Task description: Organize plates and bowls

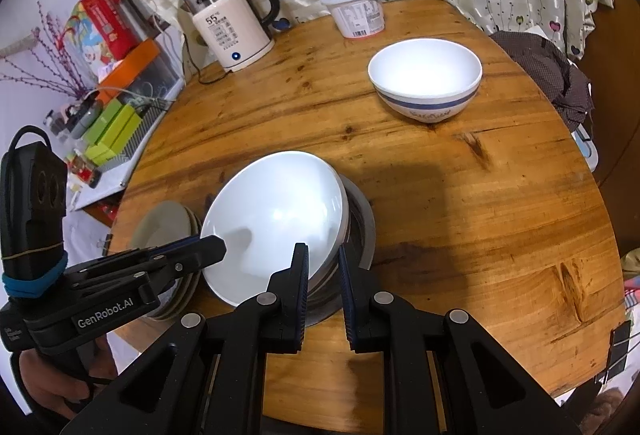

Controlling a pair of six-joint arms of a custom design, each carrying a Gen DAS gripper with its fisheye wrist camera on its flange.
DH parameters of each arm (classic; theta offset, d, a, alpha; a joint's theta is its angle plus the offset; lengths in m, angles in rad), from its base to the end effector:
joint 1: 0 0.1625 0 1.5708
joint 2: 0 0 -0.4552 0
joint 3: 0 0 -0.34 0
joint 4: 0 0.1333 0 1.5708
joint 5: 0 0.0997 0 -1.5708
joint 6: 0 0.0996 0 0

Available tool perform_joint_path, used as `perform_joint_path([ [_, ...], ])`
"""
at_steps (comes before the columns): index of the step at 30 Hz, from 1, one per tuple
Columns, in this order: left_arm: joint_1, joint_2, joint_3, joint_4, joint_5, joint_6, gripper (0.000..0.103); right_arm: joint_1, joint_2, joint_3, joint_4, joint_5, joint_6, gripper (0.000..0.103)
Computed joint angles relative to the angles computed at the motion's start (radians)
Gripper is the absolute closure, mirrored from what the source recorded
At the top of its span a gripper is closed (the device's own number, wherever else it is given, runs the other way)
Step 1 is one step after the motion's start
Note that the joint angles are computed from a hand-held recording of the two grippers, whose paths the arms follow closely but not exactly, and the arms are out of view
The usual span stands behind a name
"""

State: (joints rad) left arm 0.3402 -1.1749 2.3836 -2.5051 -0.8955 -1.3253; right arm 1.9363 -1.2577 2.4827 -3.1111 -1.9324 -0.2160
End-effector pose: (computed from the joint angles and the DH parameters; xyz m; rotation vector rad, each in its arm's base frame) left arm -0.2844 -0.3081 0.1627 0.0028 2.5904 -0.7666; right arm 0.2271 -0.3190 0.2180 0.7162 -2.6740 0.4764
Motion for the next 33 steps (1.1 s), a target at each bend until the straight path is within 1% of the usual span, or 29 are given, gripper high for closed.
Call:
perform_joint_path([
  [13,0.023,0.016,0.0,-0.026,-0.015,0.028,0.084,0.002,0.026,-0.002,-0.009,-0.037,-0.013,0.087],
  [19,0.024,0.017,0.003,-0.034,-0.016,0.034,0.084,0.003,0.026,-0.005,-0.003,-0.041,-0.023,0.086],
  [25,0.019,0.013,0.011,-0.048,-0.012,0.032,0.084,0.005,0.023,-0.003,-0.009,-0.038,-0.026,0.085],
  [29,0.002,-0.002,0.018,-0.027,0.005,0.012,0.084,0.008,0.009,-0.003,-0.012,-0.037,-0.035,0.085],
  [33,-0.021,-0.029,0.025,0.003,0.029,-0.02,0.084,0.008,-0.013,-0.003,-0.015,-0.02,-0.048,0.077],
])
